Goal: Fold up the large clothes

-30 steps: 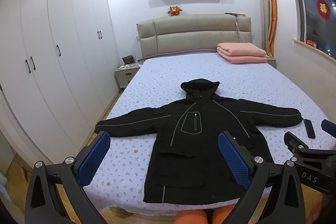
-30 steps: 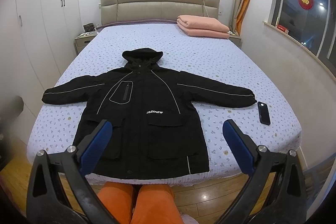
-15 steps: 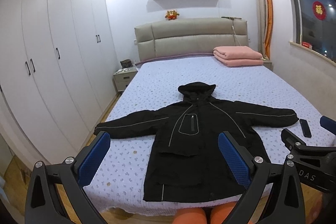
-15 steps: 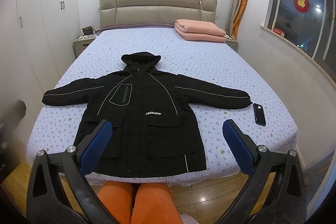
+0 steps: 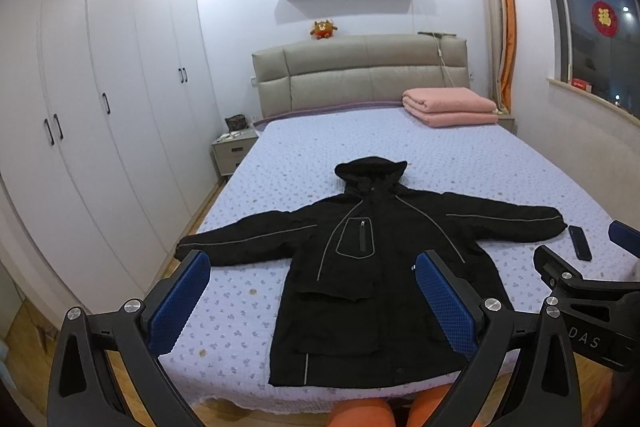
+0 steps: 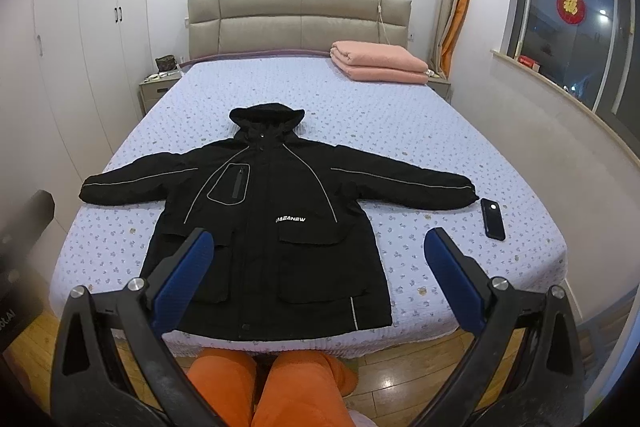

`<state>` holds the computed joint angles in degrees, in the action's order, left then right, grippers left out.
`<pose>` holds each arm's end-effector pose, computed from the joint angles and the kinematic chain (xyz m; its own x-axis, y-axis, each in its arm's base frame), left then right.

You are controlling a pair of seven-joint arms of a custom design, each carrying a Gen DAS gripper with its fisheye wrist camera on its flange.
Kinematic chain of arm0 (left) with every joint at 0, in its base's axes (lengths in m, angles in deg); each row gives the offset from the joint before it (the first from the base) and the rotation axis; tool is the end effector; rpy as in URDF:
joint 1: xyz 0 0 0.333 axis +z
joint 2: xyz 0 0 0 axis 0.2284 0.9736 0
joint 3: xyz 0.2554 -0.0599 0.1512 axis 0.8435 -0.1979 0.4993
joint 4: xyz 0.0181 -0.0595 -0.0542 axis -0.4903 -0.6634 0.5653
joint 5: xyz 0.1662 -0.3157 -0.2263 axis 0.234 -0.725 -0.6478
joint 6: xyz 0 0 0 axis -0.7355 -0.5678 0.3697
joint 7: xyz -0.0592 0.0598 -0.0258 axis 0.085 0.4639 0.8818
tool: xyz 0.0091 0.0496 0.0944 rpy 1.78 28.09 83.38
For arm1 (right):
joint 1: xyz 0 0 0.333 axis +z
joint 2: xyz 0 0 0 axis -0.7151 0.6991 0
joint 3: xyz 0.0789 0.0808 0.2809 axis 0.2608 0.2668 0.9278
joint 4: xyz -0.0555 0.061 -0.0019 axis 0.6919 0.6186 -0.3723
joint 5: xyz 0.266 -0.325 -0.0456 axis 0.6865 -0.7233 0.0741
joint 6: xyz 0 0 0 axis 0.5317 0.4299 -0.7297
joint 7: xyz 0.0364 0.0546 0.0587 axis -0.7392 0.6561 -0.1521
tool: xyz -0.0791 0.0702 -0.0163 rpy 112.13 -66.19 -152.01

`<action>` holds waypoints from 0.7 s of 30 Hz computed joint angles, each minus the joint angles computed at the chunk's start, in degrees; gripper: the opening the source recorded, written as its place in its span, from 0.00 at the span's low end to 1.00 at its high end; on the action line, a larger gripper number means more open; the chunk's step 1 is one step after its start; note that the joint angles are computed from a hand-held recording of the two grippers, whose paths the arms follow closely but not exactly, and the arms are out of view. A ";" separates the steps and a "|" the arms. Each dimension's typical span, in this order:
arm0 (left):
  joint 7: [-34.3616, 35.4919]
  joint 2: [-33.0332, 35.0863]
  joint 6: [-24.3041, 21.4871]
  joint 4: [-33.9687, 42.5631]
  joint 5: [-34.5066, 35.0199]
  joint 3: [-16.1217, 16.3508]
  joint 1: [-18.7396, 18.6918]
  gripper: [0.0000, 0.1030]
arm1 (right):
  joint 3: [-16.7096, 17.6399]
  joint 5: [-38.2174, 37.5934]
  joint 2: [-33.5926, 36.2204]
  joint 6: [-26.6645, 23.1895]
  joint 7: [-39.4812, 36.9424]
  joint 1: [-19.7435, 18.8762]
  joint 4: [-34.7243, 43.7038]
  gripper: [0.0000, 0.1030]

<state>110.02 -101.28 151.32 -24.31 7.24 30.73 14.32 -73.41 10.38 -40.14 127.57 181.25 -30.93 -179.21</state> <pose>0.3656 -0.0804 0.8239 0.3168 -0.9397 -0.1290 -0.5113 -0.0546 -0.8576 0.4356 0.2490 0.8273 0.1499 -0.9880 0.0365 -0.6347 -0.1245 -0.7627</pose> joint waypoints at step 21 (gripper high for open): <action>9.92 61.21 2.51 43.43 -7.87 2.69 -3.31 0.99 | -12.49 11.10 41.65 0.92 -3.64 0.95 27.67 1.00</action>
<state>119.94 -40.07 153.83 19.11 -0.63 33.42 11.01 -85.90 21.48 1.50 128.49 177.61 -29.98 -151.54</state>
